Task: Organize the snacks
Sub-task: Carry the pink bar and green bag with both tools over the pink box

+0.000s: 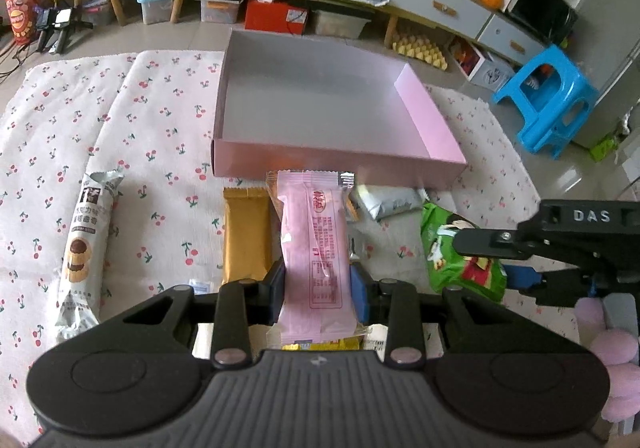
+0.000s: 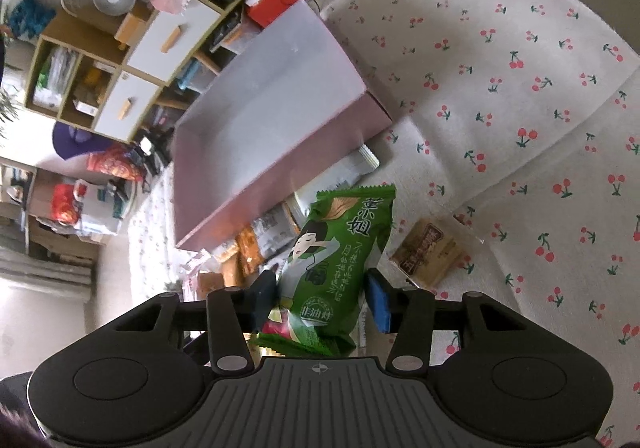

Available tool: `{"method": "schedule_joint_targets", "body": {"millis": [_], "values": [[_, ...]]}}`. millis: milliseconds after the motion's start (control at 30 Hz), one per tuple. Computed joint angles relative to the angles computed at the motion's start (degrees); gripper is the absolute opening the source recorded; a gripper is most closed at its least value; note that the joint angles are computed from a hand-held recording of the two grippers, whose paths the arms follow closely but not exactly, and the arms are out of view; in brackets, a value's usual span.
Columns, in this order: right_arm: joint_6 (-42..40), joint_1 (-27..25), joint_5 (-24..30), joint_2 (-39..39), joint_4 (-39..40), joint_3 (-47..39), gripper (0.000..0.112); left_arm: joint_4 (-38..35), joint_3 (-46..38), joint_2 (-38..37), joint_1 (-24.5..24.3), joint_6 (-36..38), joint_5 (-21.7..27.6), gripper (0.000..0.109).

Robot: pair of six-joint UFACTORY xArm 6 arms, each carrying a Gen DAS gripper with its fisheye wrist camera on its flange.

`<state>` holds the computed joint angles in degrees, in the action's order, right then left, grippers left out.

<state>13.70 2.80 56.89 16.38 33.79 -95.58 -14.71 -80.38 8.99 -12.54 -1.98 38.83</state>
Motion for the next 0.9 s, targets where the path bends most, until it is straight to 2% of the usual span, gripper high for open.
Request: {"method": "schedule_joint_targets", "body": {"millis": [233, 467, 567, 833, 900], "values": [[-1.21, -0.68, -2.51, -0.07, 2.92, -1.42, 0.048, -1.30, -2.48, 1.18, 0.82, -2.12, -2.72, 0.031], [-0.67, -0.67, -7.88, 5.12, 6.47, -6.33, 0.048, -1.21, -12.58, 8.58, 1.40, -4.47, -4.10, 0.031], [-1.53, -0.45, -10.18, 7.64, 8.65, -8.48, 0.048, -5.02, -14.52, 11.54, 1.19, -2.74, -7.66, 0.031], [-1.89, 0.97, -17.48, 13.83, 8.89, -13.77, 0.048, -6.47, -20.08, 19.07, 1.28, -5.28, -13.71, 0.031], [-1.89, 1.25, -18.24, 15.47, 7.85, -15.22, 0.048, -4.49, -20.49, 20.07, 1.19, -7.14, -15.58, 0.031]]}}
